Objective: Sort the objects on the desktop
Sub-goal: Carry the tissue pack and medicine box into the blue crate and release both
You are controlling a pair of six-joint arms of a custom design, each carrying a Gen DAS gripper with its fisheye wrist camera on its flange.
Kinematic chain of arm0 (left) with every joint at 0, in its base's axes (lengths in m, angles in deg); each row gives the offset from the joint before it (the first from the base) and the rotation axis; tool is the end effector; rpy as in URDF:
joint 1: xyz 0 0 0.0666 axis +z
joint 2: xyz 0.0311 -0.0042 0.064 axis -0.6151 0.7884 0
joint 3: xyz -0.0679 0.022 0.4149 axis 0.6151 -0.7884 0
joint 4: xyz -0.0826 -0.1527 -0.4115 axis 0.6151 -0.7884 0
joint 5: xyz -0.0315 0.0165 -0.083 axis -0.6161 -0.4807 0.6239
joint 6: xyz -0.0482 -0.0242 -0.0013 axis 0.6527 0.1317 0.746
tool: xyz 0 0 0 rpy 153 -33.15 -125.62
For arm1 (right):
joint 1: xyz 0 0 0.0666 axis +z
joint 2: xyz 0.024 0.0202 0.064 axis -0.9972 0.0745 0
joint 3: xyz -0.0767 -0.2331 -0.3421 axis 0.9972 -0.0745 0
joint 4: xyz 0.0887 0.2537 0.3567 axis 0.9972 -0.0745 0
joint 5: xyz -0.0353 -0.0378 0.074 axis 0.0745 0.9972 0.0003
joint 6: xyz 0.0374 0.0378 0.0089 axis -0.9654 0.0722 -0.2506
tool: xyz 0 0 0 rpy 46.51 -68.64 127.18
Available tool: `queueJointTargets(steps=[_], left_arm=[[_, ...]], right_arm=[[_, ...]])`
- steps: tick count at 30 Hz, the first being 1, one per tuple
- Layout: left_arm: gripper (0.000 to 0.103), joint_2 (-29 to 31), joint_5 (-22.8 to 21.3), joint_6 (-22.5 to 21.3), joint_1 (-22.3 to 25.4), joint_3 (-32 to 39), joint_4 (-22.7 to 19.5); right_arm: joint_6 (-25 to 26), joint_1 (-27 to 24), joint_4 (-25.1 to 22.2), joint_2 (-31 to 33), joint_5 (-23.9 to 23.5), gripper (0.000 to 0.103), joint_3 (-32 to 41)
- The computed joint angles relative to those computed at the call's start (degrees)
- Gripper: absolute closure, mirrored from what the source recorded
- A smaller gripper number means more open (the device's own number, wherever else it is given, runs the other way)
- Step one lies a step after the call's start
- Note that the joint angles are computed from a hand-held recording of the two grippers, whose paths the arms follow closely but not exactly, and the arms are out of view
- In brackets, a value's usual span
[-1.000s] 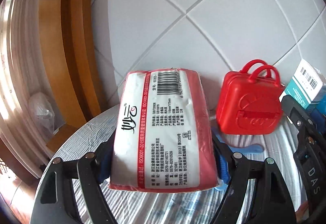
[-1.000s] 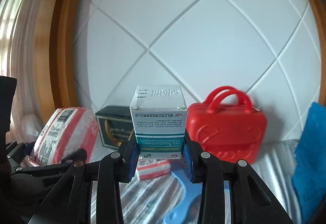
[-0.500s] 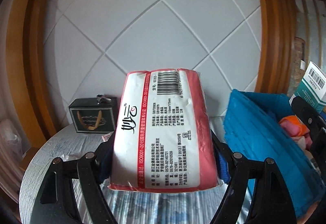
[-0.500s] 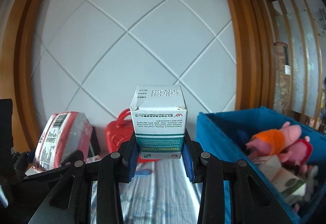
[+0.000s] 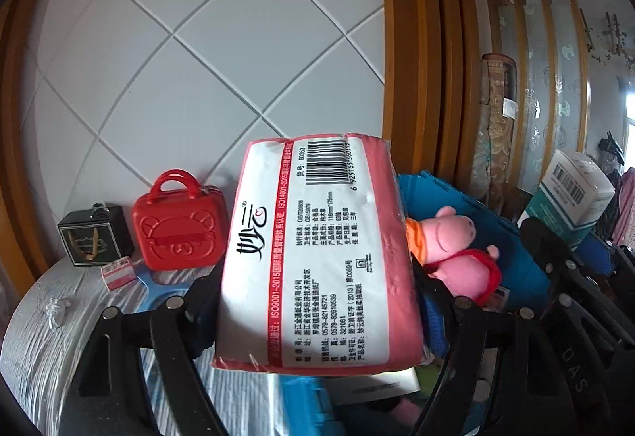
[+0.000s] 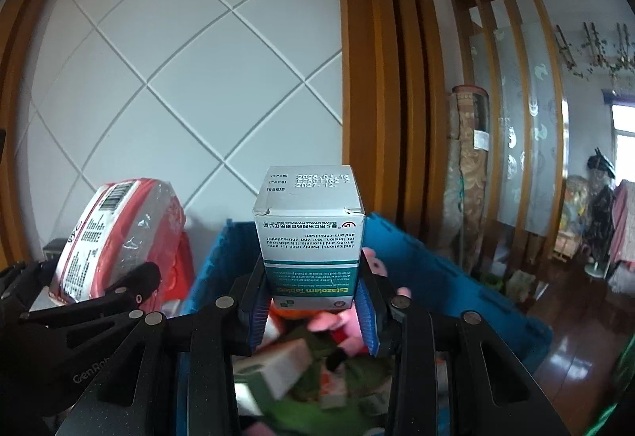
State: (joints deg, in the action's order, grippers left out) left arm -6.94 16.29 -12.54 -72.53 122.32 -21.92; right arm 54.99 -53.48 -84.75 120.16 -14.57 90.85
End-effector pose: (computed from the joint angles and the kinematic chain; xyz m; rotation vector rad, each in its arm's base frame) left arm 0.3734 -0.2572 0.6349 0.5420 1.8870 -0.4023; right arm 0.2960 0.1494 0.6550 0.4430 1.7333 -0.4153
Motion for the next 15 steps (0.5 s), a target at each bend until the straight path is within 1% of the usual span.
queueJointTargets(steps=[2,5,7,9,12,15], left_arm=[[0.024,2.0,-3.7,0.5,-3.9,1.1,-2.1],[0.024,4.4,-8.2,1.6,-7.7,2.3,-3.9],[0.024,5.7,-11.0,1.8,-9.7,2.8,-4.4],[0.023,6.4,-12.1,2.4,-10.7,3.6,-5.8],[0.023,7.5,-13.2,3.5,-11.7,4.0,-6.6],[0.023,8.1,-15.5,4.1,-12.7,4.4,-7.2]], right_arm=[[2.9,-4.8,-0.1,-3.3,-4.3,0.066,-2.8],[2.8,-11.5,-1.3,-6.7,-11.2,0.066,-6.0],[2.0,-14.6,-2.5,-8.0,-14.1,0.066,-7.9],[0.9,-15.8,-3.5,-9.6,-15.4,0.066,-9.9],[1.9,-20.3,-4.0,-10.5,-19.4,0.066,-11.6],[3.3,-24.5,-3.9,-10.8,-23.5,0.066,-12.2]])
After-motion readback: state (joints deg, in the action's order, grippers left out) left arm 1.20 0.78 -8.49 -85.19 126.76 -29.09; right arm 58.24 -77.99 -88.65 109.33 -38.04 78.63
